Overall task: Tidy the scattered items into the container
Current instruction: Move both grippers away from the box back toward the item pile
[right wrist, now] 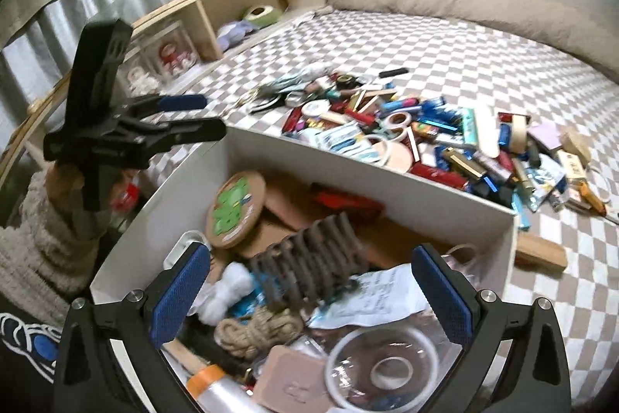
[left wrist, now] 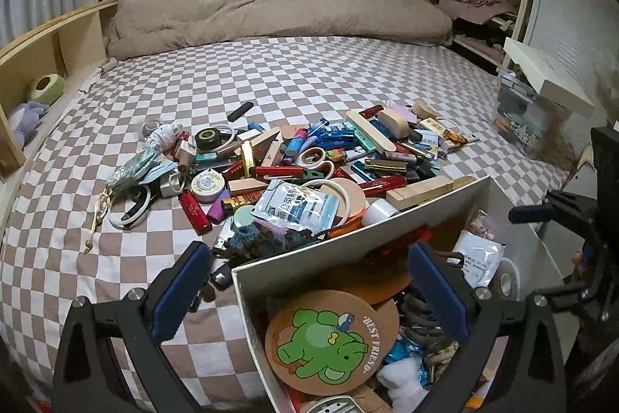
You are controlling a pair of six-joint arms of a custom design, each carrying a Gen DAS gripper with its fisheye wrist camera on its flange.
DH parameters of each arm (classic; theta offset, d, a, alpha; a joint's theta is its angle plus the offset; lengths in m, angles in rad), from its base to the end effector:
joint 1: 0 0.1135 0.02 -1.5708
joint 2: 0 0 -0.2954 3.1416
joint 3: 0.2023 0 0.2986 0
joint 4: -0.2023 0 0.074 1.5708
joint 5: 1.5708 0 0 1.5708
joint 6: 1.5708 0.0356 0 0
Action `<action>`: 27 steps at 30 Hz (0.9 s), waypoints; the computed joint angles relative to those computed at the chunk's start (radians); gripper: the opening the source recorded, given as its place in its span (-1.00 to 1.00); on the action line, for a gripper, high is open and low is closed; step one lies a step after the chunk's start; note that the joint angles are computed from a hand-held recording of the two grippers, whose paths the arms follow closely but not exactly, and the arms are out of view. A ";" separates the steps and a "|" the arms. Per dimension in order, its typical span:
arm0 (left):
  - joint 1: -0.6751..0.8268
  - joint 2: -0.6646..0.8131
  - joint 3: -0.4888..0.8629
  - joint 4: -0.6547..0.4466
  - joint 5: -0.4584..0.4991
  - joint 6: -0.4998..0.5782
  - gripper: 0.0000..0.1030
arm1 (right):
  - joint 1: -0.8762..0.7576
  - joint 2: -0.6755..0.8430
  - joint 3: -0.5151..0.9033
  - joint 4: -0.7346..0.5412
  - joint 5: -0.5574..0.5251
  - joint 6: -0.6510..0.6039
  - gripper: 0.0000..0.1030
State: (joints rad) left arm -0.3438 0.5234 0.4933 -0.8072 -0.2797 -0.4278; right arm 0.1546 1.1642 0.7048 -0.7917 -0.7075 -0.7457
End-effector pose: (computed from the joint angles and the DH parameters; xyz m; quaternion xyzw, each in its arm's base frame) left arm 0.1264 -0.0348 0.2319 -0.0887 0.9215 -0.0131 0.3779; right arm 0.2175 0.0573 0.2130 -0.4526 0.8099 0.2837 0.2425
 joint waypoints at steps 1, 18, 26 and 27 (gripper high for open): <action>0.002 -0.001 0.002 0.004 0.003 -0.003 0.99 | -0.005 0.004 0.003 0.005 -0.001 0.000 1.00; 0.048 0.084 0.053 0.077 0.038 0.051 0.99 | -0.091 0.056 0.095 0.076 -0.049 -0.017 1.00; 0.188 0.082 0.059 0.115 0.113 0.135 0.99 | -0.083 0.099 0.130 0.142 -0.029 0.022 1.00; 0.214 0.085 0.061 0.120 0.133 0.151 0.99 | -0.084 0.107 0.138 0.153 -0.028 0.034 1.00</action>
